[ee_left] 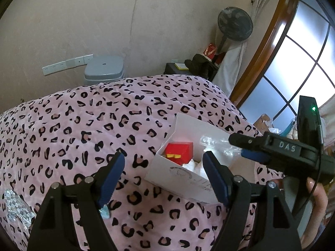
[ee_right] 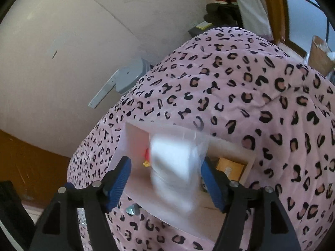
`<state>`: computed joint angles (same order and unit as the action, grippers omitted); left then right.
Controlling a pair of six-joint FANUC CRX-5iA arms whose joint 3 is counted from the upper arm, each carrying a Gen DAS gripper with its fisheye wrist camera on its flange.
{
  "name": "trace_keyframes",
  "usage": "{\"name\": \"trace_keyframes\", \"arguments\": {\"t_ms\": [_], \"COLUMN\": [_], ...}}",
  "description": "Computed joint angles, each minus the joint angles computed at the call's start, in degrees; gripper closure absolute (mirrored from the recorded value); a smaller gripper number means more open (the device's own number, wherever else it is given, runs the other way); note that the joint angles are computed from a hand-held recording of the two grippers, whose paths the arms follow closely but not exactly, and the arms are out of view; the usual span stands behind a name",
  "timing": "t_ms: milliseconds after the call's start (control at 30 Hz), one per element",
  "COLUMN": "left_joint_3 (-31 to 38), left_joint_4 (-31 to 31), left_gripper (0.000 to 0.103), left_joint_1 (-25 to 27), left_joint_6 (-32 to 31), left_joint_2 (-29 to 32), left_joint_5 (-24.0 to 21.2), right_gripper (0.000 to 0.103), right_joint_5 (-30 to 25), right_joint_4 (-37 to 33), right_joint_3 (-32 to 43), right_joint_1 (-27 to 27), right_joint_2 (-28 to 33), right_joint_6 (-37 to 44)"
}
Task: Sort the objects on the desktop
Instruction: 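Withdraw both open tools from the bag toward the foil packet and blue soap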
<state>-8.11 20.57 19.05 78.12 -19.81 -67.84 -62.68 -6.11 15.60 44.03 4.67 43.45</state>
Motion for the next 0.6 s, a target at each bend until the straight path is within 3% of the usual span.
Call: {"name": "trace_keyframes", "arguments": {"t_ms": [333, 500, 600], "left_joint_3": [-0.8, -4.45, -7.48], "left_joint_4": [-1.79, -0.86, 1.75], "left_gripper": [0.024, 0.018, 0.016], "left_joint_1": [2.01, 8.71, 15.85], "left_joint_6": [0.51, -1.88, -5.41], "left_joint_2": [-4.14, -11.41, -16.43], "left_joint_5": [-0.43, -1.86, -4.28], "right_gripper": [0.033, 0.033, 0.032], "right_joint_5": [2.9, 4.74, 5.29], "right_joint_4": [6.9, 14.66, 17.78], "right_joint_3": [-3.46, -7.03, -9.23], "right_joint_1": [4.55, 10.17, 13.73], "right_joint_2": [-4.9, -8.51, -10.42], "right_joint_6": [-2.11, -4.13, -5.12]}}
